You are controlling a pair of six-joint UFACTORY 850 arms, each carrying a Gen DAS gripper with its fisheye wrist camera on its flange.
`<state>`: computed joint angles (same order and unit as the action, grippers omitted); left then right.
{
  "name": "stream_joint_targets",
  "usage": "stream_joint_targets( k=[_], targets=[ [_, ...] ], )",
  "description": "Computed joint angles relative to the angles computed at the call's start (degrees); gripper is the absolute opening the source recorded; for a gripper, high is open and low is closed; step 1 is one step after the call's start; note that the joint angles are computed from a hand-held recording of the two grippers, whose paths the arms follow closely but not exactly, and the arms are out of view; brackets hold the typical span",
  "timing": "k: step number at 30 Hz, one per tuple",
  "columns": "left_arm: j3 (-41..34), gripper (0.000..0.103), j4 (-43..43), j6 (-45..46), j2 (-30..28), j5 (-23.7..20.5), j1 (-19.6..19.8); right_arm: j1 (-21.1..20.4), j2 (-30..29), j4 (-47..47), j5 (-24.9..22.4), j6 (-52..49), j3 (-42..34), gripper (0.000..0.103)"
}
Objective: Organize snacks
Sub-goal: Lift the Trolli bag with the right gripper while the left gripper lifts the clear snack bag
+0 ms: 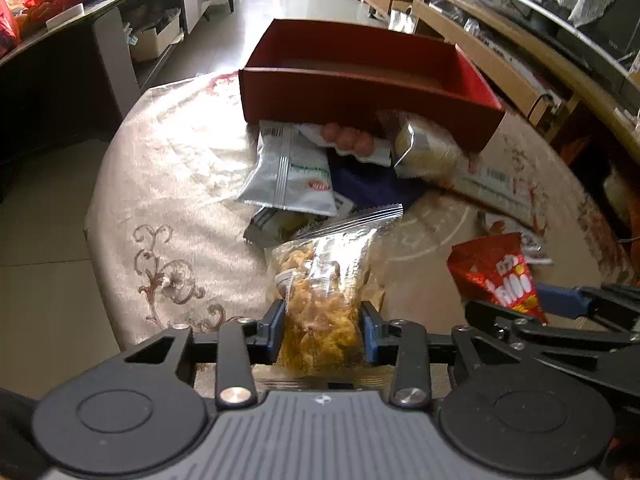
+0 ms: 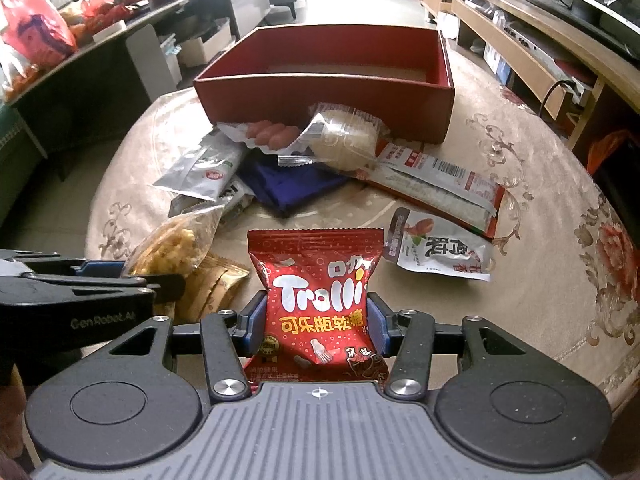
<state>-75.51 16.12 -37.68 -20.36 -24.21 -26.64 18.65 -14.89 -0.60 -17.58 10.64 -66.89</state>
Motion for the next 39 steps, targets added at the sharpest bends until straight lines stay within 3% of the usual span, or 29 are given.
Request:
stream_joint_targets(
  k=[10,16,19,23,26,28,33,39],
  targets=[
    [-0.28,0.032,-7.64,6.04,1.3,2.18,1.16,-0.77,0.49,1.5,1.02,-0.54,-0.24,0.058],
    [-1.08,0.031,-9.1,7.37,-0.33,0.91,1.11,-0.96,0.34,2.35,1.06,-1.25,-0.39,0.058],
    [-1.96,0.037,-10.44,8.1,-1.49,0.53,1.31,-0.88,0.22,2.5,0.76,-1.6,-0.48,0.058],
    [-4.59,0.067,-4.41,2.73,-4.41,-2.17,0.72,-0.88,-0.1,2.87,0.22,-2.09,-0.69,0.058],
    [-6.4,0.074,-4.17,2.35,-6.75,-4.8,0.81,-0.86,-0.34,3.08,-0.14,-2.39,-0.94,0.058],
    [-6.44,0.071,-7.02,2.88,-7.22,-5.1,1.29,-0.82,-0.47,2.86,-0.36,-2.23,-1.06,0.058],
    [-4.13,0.048,-3.89,-0.43,-4.53,-2.49,1.07,-0.87,-0.7,2.63,-0.57,-2.03,-1.32,0.058],
    [-3.42,0.043,-16.22,10.07,-2.81,-0.53,2.39,-0.74,-0.53,1.8,0.27,-1.02,-1.46,0.058]
  ],
)
